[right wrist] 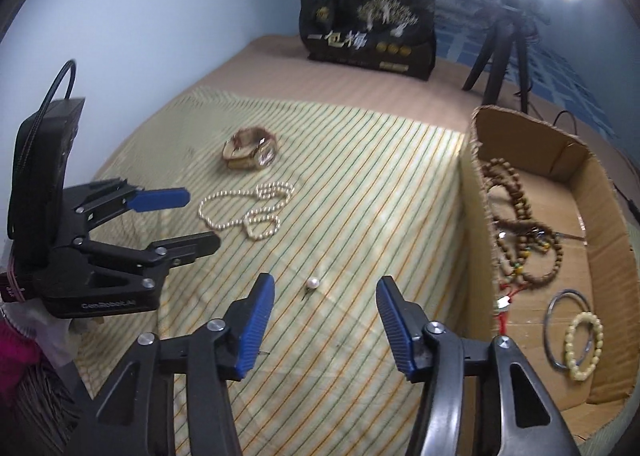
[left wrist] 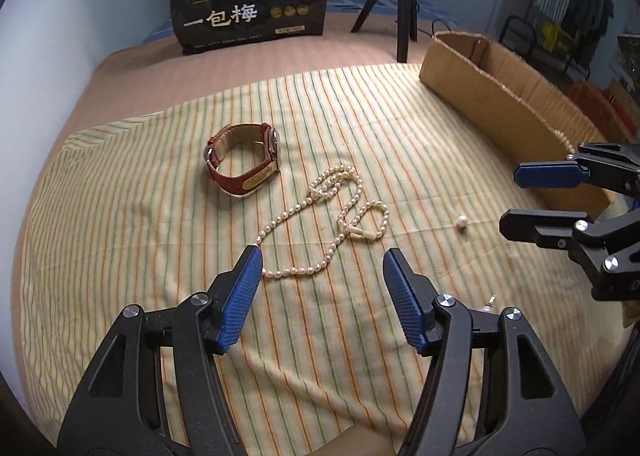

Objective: Organize jewelry
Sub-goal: 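Withdraw both open tools from the box toward the pearl necklace, then close the left tool on the pearl necklace while the right tool grasps a pearl earring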

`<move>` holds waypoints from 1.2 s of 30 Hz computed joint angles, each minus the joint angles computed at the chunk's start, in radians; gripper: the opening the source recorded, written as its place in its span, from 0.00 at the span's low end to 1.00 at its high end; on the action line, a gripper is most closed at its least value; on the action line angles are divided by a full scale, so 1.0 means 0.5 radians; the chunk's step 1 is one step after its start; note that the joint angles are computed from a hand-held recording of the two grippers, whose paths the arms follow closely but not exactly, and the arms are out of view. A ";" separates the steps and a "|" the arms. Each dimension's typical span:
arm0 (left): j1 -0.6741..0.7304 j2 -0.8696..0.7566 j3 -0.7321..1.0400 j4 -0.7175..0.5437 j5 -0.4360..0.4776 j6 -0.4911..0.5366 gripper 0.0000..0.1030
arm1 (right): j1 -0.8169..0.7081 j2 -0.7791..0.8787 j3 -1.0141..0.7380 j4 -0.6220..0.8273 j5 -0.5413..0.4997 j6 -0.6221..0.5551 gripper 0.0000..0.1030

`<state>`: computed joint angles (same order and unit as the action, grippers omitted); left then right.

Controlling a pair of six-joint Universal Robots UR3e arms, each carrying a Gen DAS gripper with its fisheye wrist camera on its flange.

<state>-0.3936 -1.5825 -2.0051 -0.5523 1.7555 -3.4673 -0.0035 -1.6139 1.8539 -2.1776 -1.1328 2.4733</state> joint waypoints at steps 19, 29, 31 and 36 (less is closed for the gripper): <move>0.094 -0.309 0.077 0.266 -0.050 0.068 0.62 | 0.132 0.269 -0.069 -0.111 -0.126 0.027 0.46; 0.125 -0.374 0.110 0.364 -0.129 0.077 0.43 | 0.185 0.336 -0.065 -0.236 -0.176 0.033 0.43; 0.127 -0.393 0.128 0.373 -0.142 0.077 0.39 | 0.199 0.339 -0.056 -0.264 -0.189 0.025 0.41; 0.133 -0.437 0.173 0.378 -0.159 0.075 0.27 | 0.233 0.338 -0.011 -0.352 -0.225 -0.001 0.34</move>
<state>-0.3273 -1.8011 -1.9183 -0.3632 1.6758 -3.4296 0.1128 -1.4447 1.8482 -2.3537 -1.2454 2.4726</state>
